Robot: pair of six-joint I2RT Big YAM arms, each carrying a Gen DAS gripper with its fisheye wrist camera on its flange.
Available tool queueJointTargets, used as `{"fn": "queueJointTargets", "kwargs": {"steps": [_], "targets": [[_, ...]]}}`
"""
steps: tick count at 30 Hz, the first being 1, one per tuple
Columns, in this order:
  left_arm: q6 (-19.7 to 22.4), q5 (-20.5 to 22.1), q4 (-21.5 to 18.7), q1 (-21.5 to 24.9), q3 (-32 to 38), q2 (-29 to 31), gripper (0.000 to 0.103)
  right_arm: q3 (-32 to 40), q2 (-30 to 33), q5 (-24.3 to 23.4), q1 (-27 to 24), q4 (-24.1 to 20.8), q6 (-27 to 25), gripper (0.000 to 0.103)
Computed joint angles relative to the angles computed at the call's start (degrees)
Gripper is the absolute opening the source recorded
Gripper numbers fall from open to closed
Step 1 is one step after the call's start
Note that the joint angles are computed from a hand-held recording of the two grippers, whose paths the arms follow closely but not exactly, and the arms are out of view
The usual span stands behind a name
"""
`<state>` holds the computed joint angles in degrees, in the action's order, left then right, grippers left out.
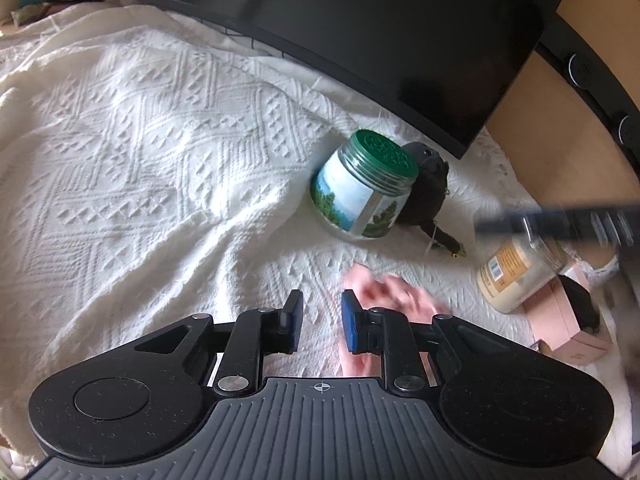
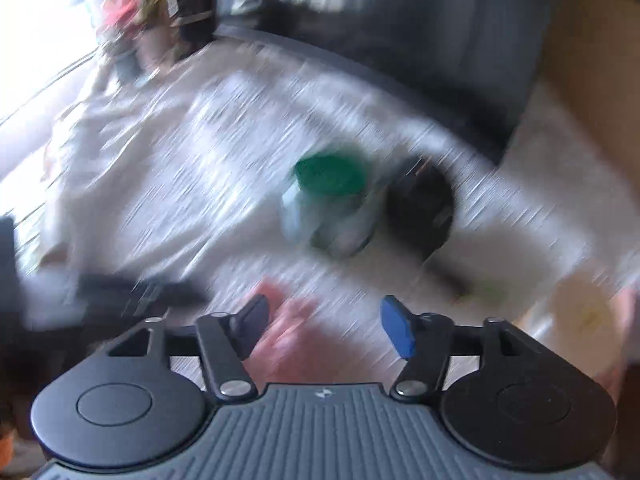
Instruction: Organize soft objects
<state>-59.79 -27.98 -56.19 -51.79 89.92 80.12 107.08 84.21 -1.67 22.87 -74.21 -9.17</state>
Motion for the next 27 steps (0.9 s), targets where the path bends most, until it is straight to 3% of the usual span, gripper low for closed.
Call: {"fn": "queueJointTargets", "kwargs": {"steps": [6,10,13,15,18,20,22,24,27], "targets": [[7.35,3.64,2.01,-0.31,2.23,1.6,0.023,13.58,12.46,-1.06,-3.74,1.18,13.02,0.074],[13.81,4.51,2.6,-0.58,5.68,3.95,0.023,18.94,18.87,0.87,-4.37,-0.38,17.93,0.077],[16.93,3.55,0.93,-0.15,8.82,6.59,0.023,20.94,21.51,-3.72,-6.09,-4.02,21.4,0.077],[15.17,2.33,-2.19,0.62,10.71,8.25,0.023,19.55,20.87,-7.53,-7.33,-4.8,22.37,0.071],[11.96,1.55,-7.29,1.87,12.71,10.31,0.023,15.9,17.31,-5.82,-7.14,-4.32,18.0,0.067],[10.84,2.34,-8.41,2.51,12.64,10.65,0.023,11.23,12.93,-2.63,-6.02,-2.5,13.69,0.067],[11.07,4.59,-7.44,2.91,11.85,10.46,0.023,4.19,7.31,0.26,-4.76,1.33,7.83,0.067],[12.53,9.6,-5.07,3.32,10.57,9.95,0.023,-3.07,1.49,2.61,-3.52,5.72,2.54,0.067],[15.64,12.9,-2.77,2.52,9.46,9.5,0.024,-11.74,-5.17,4.14,-2.81,9.63,-0.14,0.067]]}}
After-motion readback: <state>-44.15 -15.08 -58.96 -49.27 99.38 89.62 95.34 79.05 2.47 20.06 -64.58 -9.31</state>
